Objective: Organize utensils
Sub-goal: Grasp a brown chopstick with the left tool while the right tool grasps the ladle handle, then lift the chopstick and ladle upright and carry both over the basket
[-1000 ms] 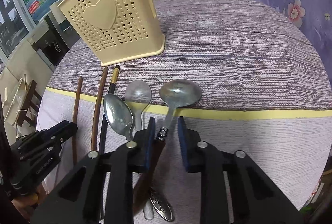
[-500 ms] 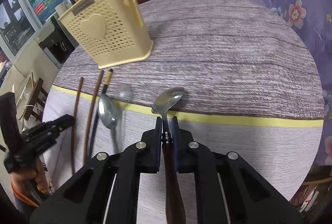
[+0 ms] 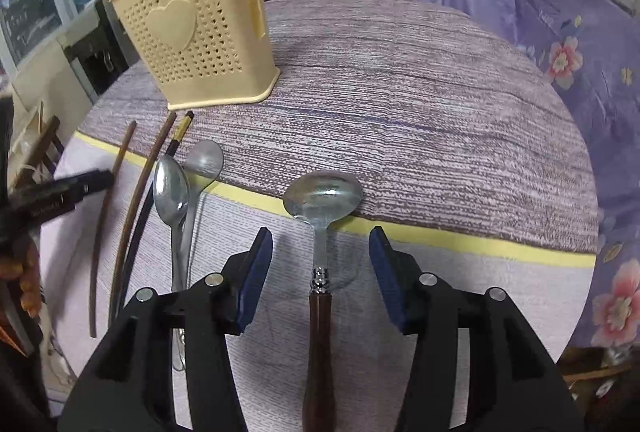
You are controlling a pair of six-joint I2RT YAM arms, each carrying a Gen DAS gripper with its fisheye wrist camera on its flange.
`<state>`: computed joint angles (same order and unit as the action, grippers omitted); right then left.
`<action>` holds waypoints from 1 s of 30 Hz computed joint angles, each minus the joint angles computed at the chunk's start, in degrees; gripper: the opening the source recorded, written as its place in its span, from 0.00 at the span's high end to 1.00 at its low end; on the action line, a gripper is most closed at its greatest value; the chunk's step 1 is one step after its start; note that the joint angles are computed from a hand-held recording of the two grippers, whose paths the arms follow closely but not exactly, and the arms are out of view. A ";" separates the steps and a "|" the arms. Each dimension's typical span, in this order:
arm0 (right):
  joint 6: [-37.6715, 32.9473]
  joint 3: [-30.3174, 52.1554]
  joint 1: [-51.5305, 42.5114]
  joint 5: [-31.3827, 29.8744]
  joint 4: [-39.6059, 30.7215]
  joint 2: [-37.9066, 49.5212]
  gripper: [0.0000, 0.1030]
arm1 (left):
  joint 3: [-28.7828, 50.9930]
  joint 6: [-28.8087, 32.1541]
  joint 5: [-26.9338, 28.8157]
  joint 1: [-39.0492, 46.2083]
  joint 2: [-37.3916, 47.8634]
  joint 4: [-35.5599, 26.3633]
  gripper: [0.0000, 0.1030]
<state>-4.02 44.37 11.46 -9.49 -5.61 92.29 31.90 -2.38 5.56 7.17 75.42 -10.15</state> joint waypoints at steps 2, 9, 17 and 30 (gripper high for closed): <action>-1.09 1.63 0.88 1.67 -1.06 1.44 0.50 | 2.14 0.52 -0.41 0.05 2.56 0.02 0.69; -3.79 8.72 2.33 4.90 -6.41 6.20 0.38 | 8.73 1.78 -2.02 -0.32 9.08 -1.57 0.77; -4.19 17.34 1.80 3.61 -15.06 10.84 0.53 | 12.24 2.07 -2.42 -0.87 12.02 -3.33 0.87; -1.48 14.83 0.32 -2.59 -10.86 8.21 0.54 | 13.95 1.42 -3.43 -2.26 13.87 -2.26 0.90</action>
<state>-5.50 59.21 11.79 -12.08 -16.47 100.50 45.86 -0.96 2.13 4.91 89.29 -12.41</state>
